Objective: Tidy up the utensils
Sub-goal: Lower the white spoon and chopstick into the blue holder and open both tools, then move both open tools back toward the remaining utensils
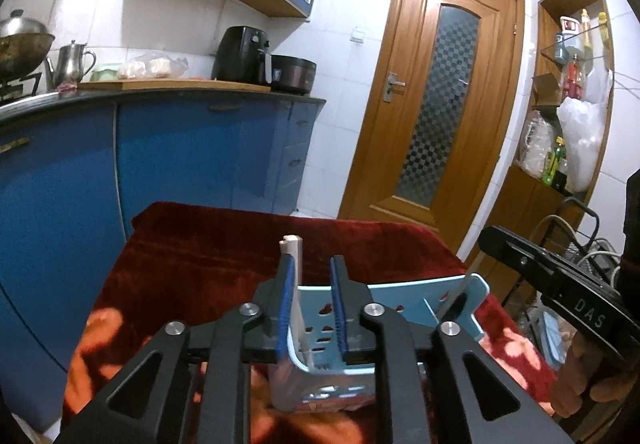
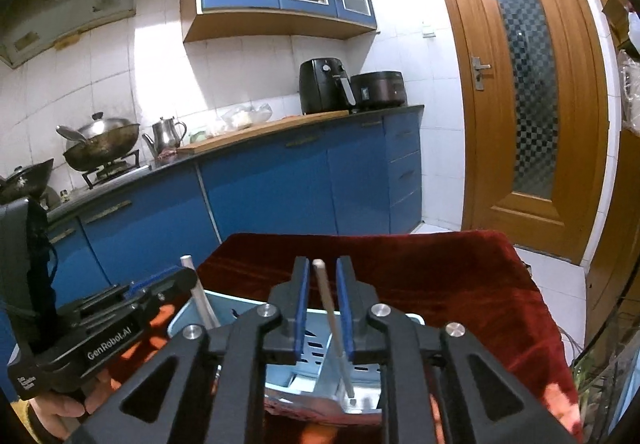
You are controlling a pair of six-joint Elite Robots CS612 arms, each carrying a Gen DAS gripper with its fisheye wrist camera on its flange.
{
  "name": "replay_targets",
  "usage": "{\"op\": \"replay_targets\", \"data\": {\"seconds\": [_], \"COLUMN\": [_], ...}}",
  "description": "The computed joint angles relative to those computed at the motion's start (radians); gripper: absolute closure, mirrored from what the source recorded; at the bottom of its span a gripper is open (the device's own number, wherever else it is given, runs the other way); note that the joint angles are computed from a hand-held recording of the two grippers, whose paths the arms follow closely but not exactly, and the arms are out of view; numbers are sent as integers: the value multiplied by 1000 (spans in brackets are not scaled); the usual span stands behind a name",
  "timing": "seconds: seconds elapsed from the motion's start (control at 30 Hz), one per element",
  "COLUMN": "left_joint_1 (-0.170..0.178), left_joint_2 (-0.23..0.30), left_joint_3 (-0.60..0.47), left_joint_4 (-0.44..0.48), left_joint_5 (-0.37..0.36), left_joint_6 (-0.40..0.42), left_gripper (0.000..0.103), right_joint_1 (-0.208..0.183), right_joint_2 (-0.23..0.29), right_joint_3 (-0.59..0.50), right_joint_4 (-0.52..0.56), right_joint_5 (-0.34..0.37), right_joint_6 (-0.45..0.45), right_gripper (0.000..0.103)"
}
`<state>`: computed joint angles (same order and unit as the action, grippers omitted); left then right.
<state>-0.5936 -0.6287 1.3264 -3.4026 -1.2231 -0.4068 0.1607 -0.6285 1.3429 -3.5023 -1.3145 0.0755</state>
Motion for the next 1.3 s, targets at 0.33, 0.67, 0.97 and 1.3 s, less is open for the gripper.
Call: {"op": "replay_targets", "data": {"seconds": [0.33, 0.67, 0.97, 1.3], "left_joint_1": [-14, -27, -33, -41], "left_joint_2": [-45, -111, -160, -190], "left_joint_3": [62, 154, 230, 285], "left_joint_4": [-13, 38, 98, 201], "left_joint_5": [3, -3, -39, -42], "left_joint_6": [16, -8, -31, -26], "left_gripper": [81, 80, 80, 80], "right_joint_1": [-7, -13, -9, -11], "right_joint_2": [-42, -108, -153, -167], "right_joint_3": [72, 183, 265, 312], "right_joint_4": [-65, -59, -27, 37], "right_joint_5": [19, 44, 50, 86], "right_joint_6": [37, 72, 72, 85], "right_gripper": [86, 86, 86, 85]}}
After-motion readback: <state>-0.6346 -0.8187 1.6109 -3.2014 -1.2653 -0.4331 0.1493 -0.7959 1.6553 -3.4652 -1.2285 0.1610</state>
